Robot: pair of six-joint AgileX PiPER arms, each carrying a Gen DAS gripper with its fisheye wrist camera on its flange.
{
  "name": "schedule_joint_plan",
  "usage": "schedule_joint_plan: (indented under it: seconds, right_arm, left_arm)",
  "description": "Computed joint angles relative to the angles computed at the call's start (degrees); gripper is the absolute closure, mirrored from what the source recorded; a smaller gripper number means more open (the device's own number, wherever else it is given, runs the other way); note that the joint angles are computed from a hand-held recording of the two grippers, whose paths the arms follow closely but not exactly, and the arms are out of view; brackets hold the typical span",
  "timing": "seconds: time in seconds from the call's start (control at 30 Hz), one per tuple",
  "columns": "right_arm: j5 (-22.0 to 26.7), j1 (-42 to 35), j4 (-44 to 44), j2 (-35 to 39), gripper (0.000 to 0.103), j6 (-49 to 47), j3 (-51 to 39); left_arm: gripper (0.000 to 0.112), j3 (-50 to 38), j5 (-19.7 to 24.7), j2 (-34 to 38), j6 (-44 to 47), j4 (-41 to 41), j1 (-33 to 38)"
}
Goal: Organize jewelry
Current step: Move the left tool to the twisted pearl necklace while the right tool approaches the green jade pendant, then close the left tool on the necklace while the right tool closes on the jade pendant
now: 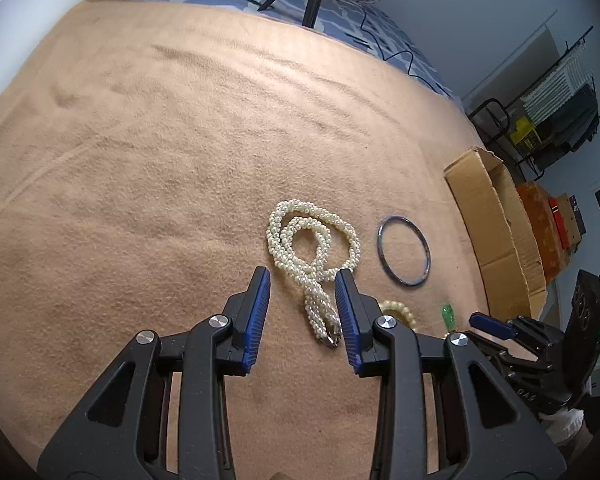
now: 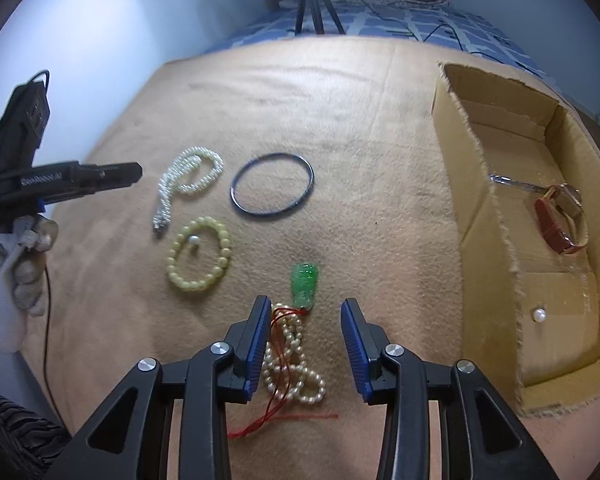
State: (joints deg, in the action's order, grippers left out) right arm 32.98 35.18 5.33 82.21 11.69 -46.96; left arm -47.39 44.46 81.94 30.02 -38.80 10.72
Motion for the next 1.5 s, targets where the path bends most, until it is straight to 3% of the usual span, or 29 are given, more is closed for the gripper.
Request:
schedule_joint_plan:
  seconds: [0.1,0.17,0.4,0.53,0.93,1.1,1.27,1.37,1.5]
  right_arm:
    - [-0.4,0.03,-0.81,1.61,0.066,0.56,-0.68]
    - [-0.67,0.08,-0.98,2.28,0.066,0.69,-0.93]
    - [-1.26,-0.48,0.21,3.9,0.066,-0.74,-1.62]
    - [-1.43,-0.65,0.85,4.19,0.066,-1.56,-1.71]
    - [-1.73,1.9,-4.35,5.23,0.066,2.28,-2.24]
    - [-1.87,2.74,-6.59,5.27,0.068,4.29,-2.14]
    - [-1.86,3.46,-8.54,5.46,0.079,6.15,-2.35]
    - [-1.91,3.57,-8.33,5.5,0.088,6.15,-2.5]
    - [-2.45,3.31,-7.49,5.13,0.089,5.51,-2.23]
  left_arm:
    - [0.076,-0.78,-1.57,1.81,-1.21,1.04,-1.75]
    - [0.068,-1.34,-3.19,3.26,-2.46,1.89,-2.98]
    - [0.068,-2.71,-4.13,6.91,-2.3,1.53,-4.93]
    - [0.063,-2.59,-6.68,6.52,-5.68,8.0,-10.03]
    - [0.063,-0.11,-13.48,5.56,-20.72,28.16,-20.15]
    - [0.072,0.26,-15.45,5.99,-21.57,28.6,-20.14]
    - [0.103,0.03,-16.21,6.17,-17.74,24.85,-18.23]
    - [0.103,0.58,-15.93,5.62,-12.97,19.8,-15.93]
    - [0.104,1.78,-16.02,3.97,-9.74,16.84,-14.3]
